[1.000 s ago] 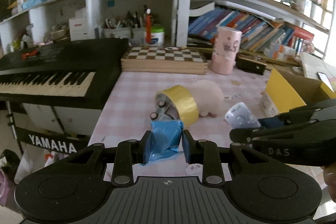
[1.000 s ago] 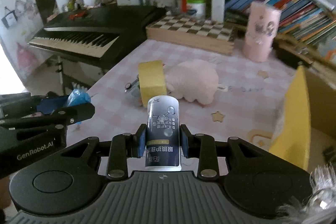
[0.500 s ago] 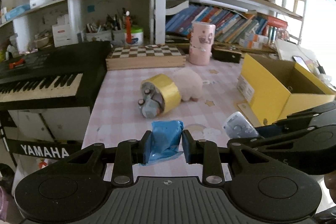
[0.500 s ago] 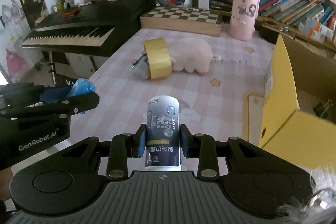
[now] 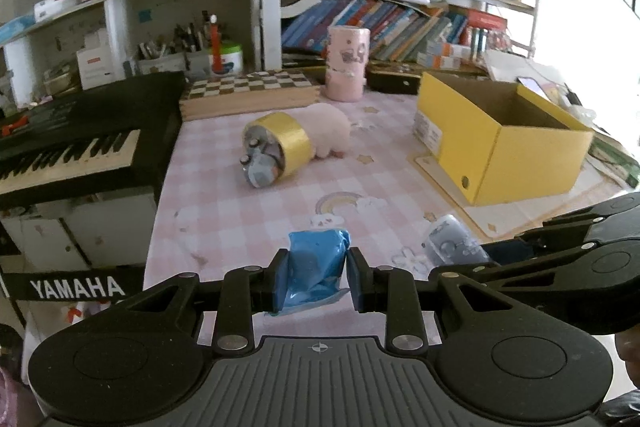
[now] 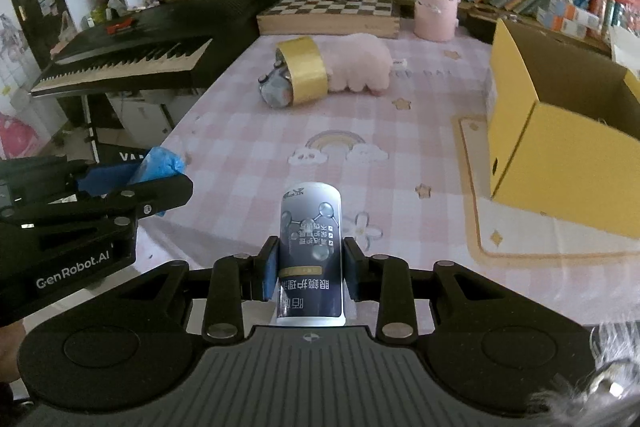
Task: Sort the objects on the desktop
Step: 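Carry the blue cloth in the left tool while the right tool carries the bottle to the yellow box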
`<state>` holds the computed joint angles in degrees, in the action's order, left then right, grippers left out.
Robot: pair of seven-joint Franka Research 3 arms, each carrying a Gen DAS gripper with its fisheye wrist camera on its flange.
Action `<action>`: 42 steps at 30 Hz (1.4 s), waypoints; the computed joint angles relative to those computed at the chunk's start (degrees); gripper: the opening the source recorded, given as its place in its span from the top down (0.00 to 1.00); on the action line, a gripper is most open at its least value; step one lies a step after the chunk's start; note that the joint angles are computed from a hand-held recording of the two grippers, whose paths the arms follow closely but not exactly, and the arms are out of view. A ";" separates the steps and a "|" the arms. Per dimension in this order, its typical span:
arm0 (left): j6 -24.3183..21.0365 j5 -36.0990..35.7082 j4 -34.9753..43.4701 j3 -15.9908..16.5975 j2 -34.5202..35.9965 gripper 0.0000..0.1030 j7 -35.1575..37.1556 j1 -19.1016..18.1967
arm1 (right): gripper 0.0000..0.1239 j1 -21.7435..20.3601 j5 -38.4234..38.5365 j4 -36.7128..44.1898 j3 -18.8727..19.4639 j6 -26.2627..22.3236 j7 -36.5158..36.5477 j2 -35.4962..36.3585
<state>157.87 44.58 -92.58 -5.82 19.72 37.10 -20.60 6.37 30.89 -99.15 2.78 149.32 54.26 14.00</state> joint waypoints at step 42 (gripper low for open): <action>7.17 -24.26 4.20 -10.01 6.35 0.73 37.86 0.94 | 0.76 -1.88 -14.69 -24.17 -4.45 11.94 26.23 -16.55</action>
<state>165.05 20.32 -88.37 -15.83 26.07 74.96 -19.67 4.50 16.20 -123.32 -1.67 161.26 80.50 -2.56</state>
